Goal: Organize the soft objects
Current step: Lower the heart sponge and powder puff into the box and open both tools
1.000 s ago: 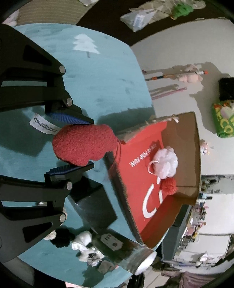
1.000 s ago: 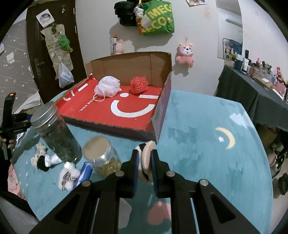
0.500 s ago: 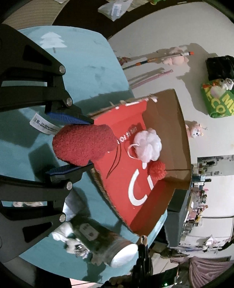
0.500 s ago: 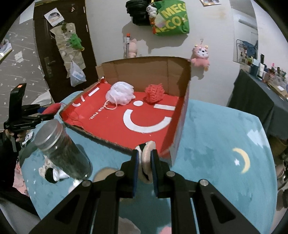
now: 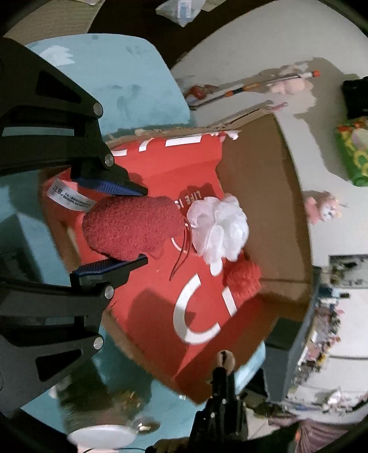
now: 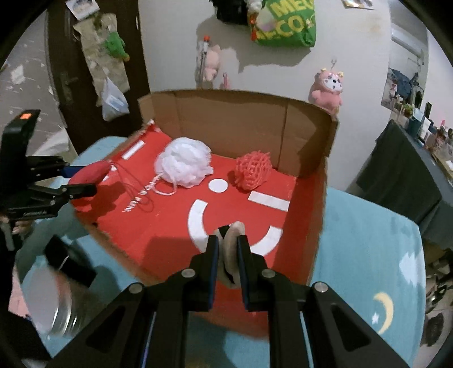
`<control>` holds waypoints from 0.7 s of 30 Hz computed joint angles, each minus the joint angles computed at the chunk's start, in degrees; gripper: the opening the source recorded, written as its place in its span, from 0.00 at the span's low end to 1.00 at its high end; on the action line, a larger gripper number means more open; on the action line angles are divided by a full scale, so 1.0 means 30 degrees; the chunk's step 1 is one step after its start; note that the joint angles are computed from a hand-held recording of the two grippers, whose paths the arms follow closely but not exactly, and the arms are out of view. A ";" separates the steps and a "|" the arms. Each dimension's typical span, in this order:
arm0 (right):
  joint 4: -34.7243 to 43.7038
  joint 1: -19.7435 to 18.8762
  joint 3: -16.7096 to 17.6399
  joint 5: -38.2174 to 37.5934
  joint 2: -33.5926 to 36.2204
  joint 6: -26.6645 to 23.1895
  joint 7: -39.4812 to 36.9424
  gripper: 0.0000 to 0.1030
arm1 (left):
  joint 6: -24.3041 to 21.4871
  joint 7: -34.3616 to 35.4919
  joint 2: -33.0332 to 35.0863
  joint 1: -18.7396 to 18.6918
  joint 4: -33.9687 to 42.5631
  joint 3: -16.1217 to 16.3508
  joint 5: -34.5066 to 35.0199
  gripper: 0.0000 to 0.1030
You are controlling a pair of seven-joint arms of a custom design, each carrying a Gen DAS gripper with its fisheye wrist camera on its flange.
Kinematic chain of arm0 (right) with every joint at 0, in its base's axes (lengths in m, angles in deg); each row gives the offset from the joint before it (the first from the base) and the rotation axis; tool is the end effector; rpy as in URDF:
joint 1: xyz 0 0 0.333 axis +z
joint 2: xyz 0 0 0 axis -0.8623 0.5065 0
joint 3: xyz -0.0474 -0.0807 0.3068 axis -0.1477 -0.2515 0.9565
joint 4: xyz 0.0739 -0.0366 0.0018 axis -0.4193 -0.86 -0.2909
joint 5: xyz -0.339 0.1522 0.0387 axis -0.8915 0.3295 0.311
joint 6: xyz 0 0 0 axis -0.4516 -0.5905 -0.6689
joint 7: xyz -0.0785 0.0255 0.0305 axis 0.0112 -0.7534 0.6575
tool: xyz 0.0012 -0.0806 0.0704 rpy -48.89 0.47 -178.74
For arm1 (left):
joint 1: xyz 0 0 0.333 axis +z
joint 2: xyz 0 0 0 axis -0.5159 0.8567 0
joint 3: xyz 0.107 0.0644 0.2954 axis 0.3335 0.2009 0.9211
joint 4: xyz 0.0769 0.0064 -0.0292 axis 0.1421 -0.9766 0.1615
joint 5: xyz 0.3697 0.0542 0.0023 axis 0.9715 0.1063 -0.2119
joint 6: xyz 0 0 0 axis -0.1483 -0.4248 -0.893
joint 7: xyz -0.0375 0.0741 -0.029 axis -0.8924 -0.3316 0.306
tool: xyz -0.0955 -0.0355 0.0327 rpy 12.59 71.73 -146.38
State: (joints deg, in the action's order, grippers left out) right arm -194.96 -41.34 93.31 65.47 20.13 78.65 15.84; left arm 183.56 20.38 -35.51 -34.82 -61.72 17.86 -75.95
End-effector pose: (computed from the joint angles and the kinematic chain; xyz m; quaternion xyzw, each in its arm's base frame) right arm 0.5238 0.2116 0.4450 -0.8391 0.4150 -0.1417 0.3218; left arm 0.4688 -0.0876 0.4600 -0.5777 0.7475 -0.2367 0.2267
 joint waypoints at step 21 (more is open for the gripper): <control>0.9344 0.1309 -0.1828 -1.5014 0.7442 -0.5727 1.4605 0.16 | -0.5133 -0.6319 0.5478 0.0726 0.6020 0.0174 0.6060 0.39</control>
State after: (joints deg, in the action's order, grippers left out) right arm -166.93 -37.42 87.83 20.43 42.45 61.47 59.65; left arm 168.16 1.42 -19.08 -32.64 -43.66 18.38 -57.77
